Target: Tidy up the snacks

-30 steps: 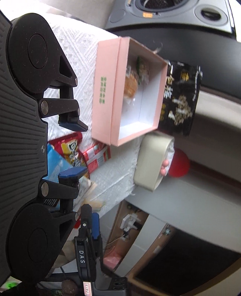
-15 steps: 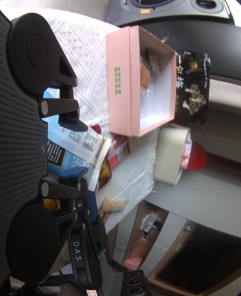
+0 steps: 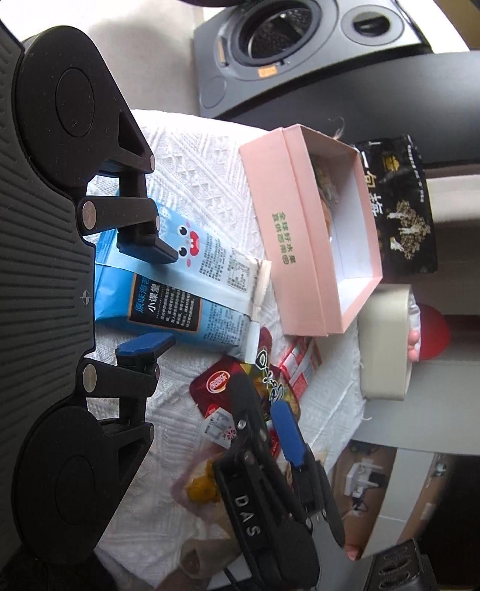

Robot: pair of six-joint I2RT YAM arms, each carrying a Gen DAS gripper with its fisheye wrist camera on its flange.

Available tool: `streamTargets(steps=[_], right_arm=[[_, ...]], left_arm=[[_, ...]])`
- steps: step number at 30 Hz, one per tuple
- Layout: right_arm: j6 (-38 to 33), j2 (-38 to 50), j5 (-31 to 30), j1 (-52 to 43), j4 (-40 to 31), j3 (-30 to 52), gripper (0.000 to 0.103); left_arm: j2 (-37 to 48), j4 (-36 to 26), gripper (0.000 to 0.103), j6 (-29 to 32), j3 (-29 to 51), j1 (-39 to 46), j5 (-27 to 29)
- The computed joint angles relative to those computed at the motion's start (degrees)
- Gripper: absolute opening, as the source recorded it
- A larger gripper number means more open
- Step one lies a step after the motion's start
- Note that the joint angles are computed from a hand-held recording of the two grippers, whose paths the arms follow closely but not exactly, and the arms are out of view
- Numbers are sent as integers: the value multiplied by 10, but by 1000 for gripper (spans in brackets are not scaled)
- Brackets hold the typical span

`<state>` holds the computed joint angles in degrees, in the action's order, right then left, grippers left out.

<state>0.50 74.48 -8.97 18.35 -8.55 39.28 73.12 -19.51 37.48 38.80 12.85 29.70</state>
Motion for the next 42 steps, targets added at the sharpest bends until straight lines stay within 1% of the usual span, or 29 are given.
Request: streamTargets(steps=[2, 3, 4, 6, 7, 9, 11, 13, 14, 15, 16, 18, 20, 21, 23, 24, 26, 27, 28, 30, 32, 33, 34, 36, 37, 38, 39, 41, 42], right_arm=[[-25, -36, 51, 15, -8, -27, 66], [-37, -56, 73, 25, -11, -43, 69], [-45, -76, 89, 34, -10, -58, 71], [-54, -102, 113, 54, -10, -77, 75], [-56, -106, 123, 61, -7, -83, 76], [-59, -98, 166, 83, 10, -91, 77], [-73, -88, 233, 102, 48, -106, 77], [-82, -70, 312, 109, 90, -120, 77], [-76, -62, 322, 99, 96, -120, 78], [-62, -64, 303, 74, 91, -119, 78], [-45, -70, 271, 48, 76, -115, 78], [-12, -83, 182, -11, 53, -115, 79], [15, -92, 122, -54, 59, -130, 80], [28, -95, 97, -72, 66, -139, 81], [52, -96, 57, -105, 72, -148, 82], [63, -94, 47, -117, 74, -148, 82], [86, -86, 31, -139, 78, -148, 84], [94, -84, 28, -143, 81, -149, 85], [96, -84, 29, -142, 82, -150, 85], [94, -84, 48, -127, 82, -150, 85], [93, -79, 60, -119, 83, -147, 86], [93, -80, 59, -120, 83, -147, 86], [94, -81, 56, -122, 82, -147, 86], [95, -84, 54, -124, 83, -149, 86], [96, -85, 54, -125, 83, -150, 86], [97, -85, 55, -125, 84, -150, 86], [98, -85, 54, -126, 84, -150, 86], [98, -85, 55, -125, 84, -151, 86], [97, -85, 56, -125, 84, -150, 86]], left_arm=[[-1, 12, 50, -1, -5, -16, -12], [-1, 13, 52, -2, -4, -22, -14], [1, 15, 54, -1, -5, -28, -14], [2, 11, 54, 4, -1, -36, -12], [1, 9, 54, 6, 1, -38, -14], [0, 7, 54, 8, 5, -43, -20], [-2, 5, 54, 11, 9, -38, -21], [8, 7, 53, -2, 21, -23, -15], [19, 10, 53, -18, 31, -13, -12], [31, 16, 53, -37, 40, -5, -9], [47, 23, 53, -60, 51, 5, -2], [82, 24, 52, -103, 75, 27, 26], [133, 1, 51, -137, 114, 49, 62], [157, -12, 51, -152, 133, 56, 69], [180, -45, 52, -154, 153, 60, 69], [179, -53, 52, -147, 153, 61, 73], [164, -81, 51, -113, 147, 58, 80], [151, -85, 51, -104, 141, 56, 80], [123, -73, 51, -97, 121, 48, 71], [59, -42, 51, -67, 78, 24, 41], [17, -50, 51, -15, 59, -10, 13], [9, -65, 51, 14, 58, -31, -4], [7, -75, 54, 37, 55, -52, -30], [6, -71, 54, 56, 43, -88, -77], [-3, -49, 60, 65, 25, -98, -88], [-2, -49, 66, 66, 25, -104, -91], [7, -55, 70, 64, 31, -105, -86], [27, -71, 82, 56, 48, -98, -59], [39, -75, 85, 52, 54, -93, -44]])
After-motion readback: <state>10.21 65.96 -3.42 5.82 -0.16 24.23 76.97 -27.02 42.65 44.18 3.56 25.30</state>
